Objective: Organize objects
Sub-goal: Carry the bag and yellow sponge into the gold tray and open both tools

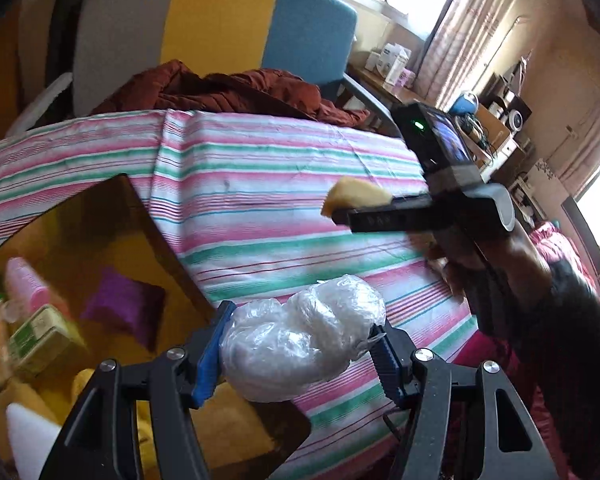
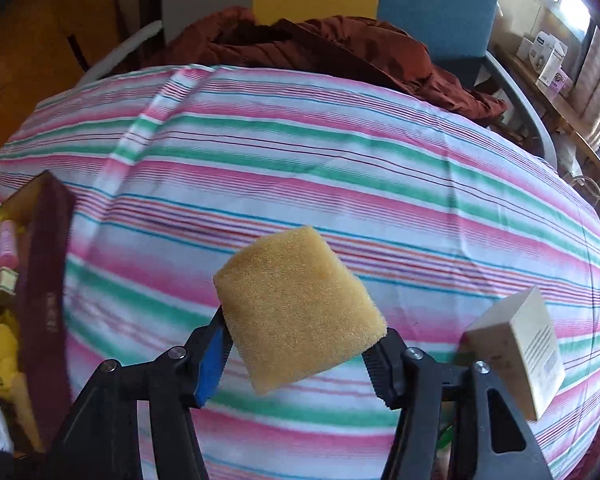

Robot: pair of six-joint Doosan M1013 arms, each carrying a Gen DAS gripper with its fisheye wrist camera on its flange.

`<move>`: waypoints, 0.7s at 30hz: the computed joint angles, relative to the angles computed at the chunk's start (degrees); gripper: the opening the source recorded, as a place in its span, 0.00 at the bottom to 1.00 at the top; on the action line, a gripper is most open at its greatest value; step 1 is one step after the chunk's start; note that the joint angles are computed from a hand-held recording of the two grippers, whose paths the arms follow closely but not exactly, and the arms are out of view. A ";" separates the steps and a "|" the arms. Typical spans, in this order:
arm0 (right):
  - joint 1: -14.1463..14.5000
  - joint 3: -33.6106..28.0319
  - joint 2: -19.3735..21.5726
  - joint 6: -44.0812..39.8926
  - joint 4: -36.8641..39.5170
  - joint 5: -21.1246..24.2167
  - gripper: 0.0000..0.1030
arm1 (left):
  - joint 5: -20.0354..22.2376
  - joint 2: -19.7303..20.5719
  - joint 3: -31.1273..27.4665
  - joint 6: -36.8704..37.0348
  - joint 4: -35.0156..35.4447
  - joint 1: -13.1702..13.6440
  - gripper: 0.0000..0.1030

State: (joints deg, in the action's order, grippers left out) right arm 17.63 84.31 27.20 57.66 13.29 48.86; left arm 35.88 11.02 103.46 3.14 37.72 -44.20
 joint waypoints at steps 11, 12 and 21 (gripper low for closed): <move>1.55 9.65 -8.52 -9.83 14.24 -1.58 0.58 | 7.70 -7.72 8.21 -19.98 11.34 -2.86 0.63; 1.76 10.48 -9.18 -10.99 15.66 -1.31 0.58 | 8.38 -8.29 8.90 -21.34 11.95 -3.15 0.63; 4.67 15.52 -13.03 -19.67 23.05 -1.73 0.58 | 14.52 -13.48 15.40 -34.45 14.81 -5.99 0.63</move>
